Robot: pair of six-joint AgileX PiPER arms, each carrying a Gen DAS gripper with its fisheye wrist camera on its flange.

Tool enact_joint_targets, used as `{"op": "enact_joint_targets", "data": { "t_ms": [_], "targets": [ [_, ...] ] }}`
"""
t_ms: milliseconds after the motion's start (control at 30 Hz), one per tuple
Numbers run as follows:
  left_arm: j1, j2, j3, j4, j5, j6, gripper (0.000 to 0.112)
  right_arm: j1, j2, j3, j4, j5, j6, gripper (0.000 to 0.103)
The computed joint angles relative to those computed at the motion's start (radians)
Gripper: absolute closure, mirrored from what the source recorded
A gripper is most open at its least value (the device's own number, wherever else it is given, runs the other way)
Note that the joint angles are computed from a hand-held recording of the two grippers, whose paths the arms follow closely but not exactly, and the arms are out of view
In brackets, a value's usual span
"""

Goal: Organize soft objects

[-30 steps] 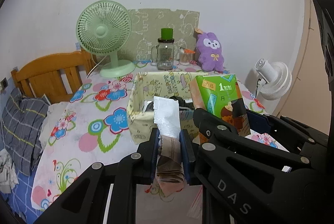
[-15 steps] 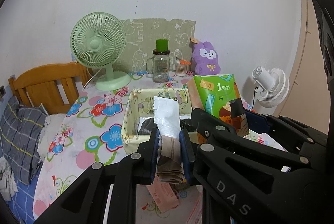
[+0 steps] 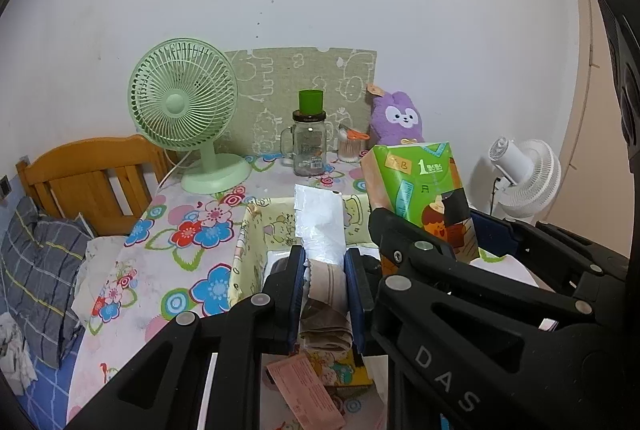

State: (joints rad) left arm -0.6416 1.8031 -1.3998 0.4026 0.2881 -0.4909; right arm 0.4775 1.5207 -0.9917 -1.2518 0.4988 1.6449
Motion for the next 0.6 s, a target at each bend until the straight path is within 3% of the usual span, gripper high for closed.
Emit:
{"op": "enact_joint_targets", "data": {
  "t_ms": [600],
  "targets": [
    [0.023,0.152,-0.193,-0.116,0.047,0.128,0.094,-0.148,0.117,-0.091,0.011,-0.184,-0.075,0.052]
  ]
}}
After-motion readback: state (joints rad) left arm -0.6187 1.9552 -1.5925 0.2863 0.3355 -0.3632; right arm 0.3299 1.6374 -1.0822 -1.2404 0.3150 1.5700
